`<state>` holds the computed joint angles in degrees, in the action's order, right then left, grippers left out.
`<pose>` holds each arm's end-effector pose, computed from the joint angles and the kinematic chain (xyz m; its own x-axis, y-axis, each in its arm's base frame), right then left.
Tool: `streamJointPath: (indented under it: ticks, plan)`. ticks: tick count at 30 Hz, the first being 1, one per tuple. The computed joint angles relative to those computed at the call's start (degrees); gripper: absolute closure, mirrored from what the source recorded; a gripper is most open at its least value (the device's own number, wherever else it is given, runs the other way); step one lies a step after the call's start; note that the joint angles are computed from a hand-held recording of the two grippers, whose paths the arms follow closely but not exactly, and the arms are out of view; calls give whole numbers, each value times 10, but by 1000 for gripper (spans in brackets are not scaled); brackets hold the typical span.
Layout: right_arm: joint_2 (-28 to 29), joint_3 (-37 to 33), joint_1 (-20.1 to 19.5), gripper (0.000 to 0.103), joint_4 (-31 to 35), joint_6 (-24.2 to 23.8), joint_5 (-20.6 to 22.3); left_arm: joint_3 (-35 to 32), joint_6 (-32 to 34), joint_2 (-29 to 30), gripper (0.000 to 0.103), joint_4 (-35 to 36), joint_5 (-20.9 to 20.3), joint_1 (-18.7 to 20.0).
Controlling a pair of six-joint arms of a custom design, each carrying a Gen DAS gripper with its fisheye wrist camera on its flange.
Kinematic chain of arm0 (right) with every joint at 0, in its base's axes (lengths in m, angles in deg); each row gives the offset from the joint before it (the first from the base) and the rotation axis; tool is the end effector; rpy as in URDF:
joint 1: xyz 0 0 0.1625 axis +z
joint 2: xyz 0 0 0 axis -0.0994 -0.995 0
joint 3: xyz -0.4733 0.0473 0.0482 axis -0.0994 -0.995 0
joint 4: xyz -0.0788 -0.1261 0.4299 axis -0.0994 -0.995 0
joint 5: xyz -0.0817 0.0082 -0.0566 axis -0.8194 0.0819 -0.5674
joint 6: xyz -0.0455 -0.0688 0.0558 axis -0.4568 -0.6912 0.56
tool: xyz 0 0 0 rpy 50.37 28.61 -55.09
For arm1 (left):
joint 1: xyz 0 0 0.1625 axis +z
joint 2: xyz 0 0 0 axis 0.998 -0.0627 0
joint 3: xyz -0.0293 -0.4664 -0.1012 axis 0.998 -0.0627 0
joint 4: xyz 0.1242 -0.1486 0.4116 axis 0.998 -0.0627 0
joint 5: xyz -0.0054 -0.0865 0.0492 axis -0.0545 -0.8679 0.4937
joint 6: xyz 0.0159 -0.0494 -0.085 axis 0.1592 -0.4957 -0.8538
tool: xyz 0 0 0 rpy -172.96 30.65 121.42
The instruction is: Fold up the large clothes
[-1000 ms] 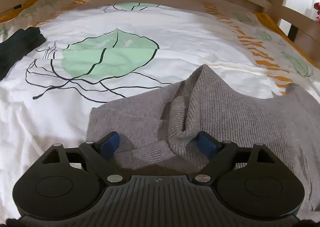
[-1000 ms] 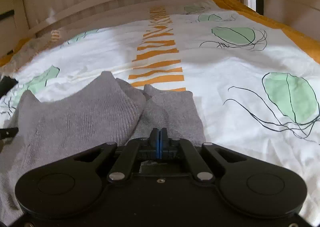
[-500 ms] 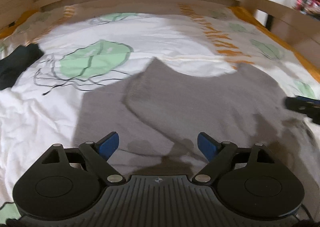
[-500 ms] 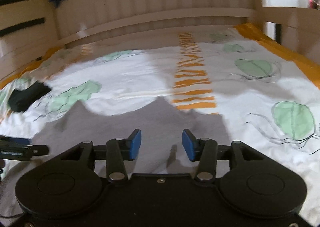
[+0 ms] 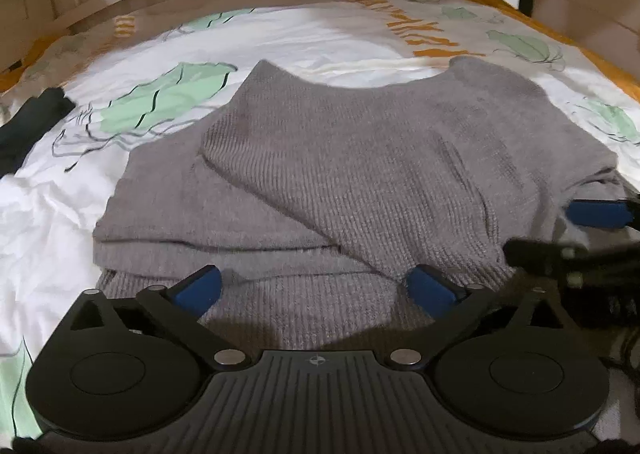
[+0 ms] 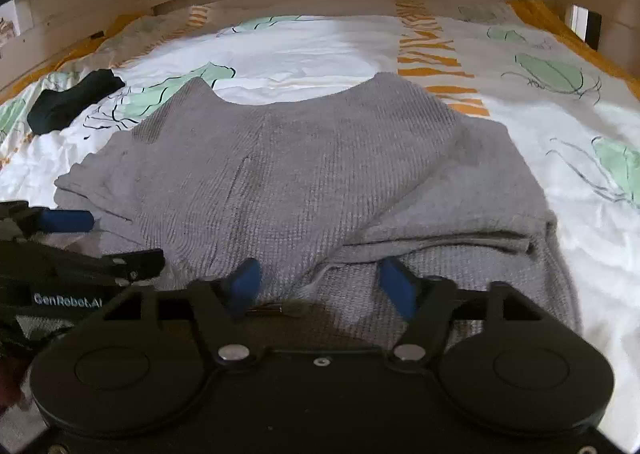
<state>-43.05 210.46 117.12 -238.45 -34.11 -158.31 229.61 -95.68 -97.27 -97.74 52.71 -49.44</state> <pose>0.2587 -0.4117 0.0754 -0.7489 -0.3728 0.5479 -0.6304 0.6557 -0.4156 -0.1429 -0.3861 0.2051 -0.6318 -0.0254 -0.7747 0.5254 0.7207 -0.4522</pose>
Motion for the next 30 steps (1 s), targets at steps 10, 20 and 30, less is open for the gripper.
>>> streamJointPath:
  ticks: [10,20,30]
  plan:
    - [7,7,-6,1,-14,-5,13,6,-8,-9,0,7,-7,-7]
    - [-9,24,-1,1,-25,17,16,-11,-216,-81,3,312,-1,-80]
    - [-33,75,55,1,-83,60,-16,-22,-410,-179,3,579,-66,-193]
